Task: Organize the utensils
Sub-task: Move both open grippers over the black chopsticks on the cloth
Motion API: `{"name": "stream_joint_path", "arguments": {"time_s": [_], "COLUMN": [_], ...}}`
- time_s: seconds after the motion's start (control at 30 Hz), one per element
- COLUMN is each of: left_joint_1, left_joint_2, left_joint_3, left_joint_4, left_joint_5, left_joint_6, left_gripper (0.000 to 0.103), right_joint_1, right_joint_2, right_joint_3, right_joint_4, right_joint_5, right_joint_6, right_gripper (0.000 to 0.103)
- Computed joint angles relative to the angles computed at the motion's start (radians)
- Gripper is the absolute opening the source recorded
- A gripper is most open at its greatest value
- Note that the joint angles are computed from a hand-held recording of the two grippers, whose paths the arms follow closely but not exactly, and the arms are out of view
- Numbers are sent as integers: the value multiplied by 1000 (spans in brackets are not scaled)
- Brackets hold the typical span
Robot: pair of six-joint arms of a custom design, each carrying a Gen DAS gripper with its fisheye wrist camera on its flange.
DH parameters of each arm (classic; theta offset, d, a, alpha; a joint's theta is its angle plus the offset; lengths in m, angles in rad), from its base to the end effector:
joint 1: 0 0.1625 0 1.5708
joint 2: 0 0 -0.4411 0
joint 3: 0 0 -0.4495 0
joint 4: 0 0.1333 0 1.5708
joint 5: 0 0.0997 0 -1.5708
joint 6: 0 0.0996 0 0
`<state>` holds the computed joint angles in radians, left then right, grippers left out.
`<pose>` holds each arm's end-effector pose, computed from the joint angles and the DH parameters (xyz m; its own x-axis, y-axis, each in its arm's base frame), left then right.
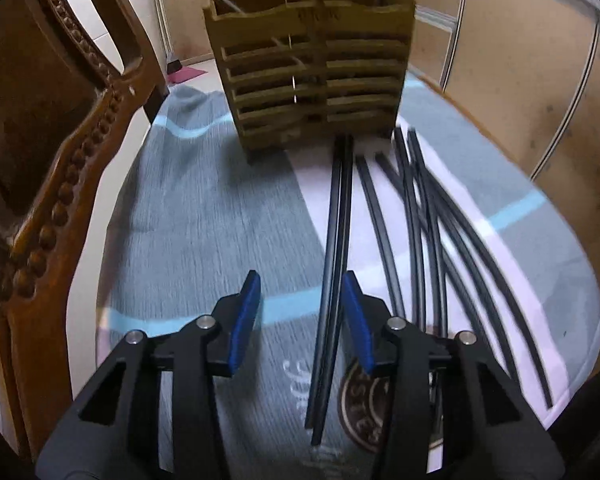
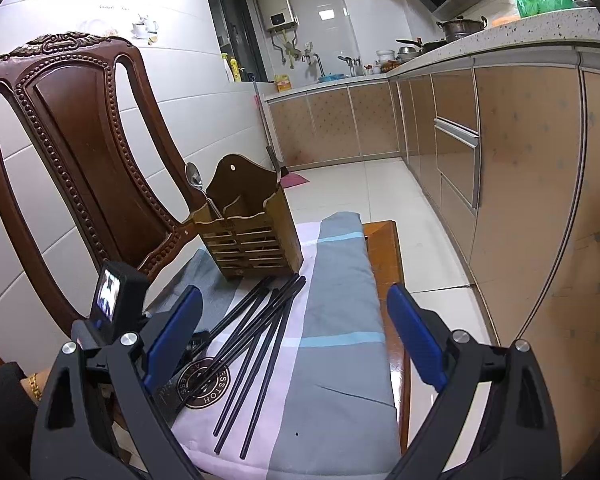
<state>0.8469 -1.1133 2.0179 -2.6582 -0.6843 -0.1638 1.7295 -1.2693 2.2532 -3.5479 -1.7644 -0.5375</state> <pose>-0.2278 -0.5755 0.1611 -0.6655 0.1888 -0.7221 0.5501 0.7779 -0.3036 0.1943 -0.4917 0.2396 -0.8101 -0.2725 0.5192 -0.5833 0.4652 -0.6659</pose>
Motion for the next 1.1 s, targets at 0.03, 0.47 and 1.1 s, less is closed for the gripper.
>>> {"name": "stream_joint_path", "arguments": {"time_s": [0.03, 0.47, 1.1], "left_joint_1": [3, 30, -117], "left_joint_2": [6, 53, -86], "left_joint_3": [-7, -82, 111], "left_joint_4": [-12, 92, 236], "left_joint_5": [4, -91, -65], "left_joint_6": [9, -43, -498], "left_gripper": [42, 25, 68], "right_joint_1": [-1, -4, 2], "right_joint_2": [-1, 7, -3], "right_joint_3": [-1, -9, -11], "right_joint_4": [3, 17, 74], "right_joint_5": [-1, -19, -25], "right_joint_6": [1, -2, -10], "right_gripper": [91, 91, 91]}}
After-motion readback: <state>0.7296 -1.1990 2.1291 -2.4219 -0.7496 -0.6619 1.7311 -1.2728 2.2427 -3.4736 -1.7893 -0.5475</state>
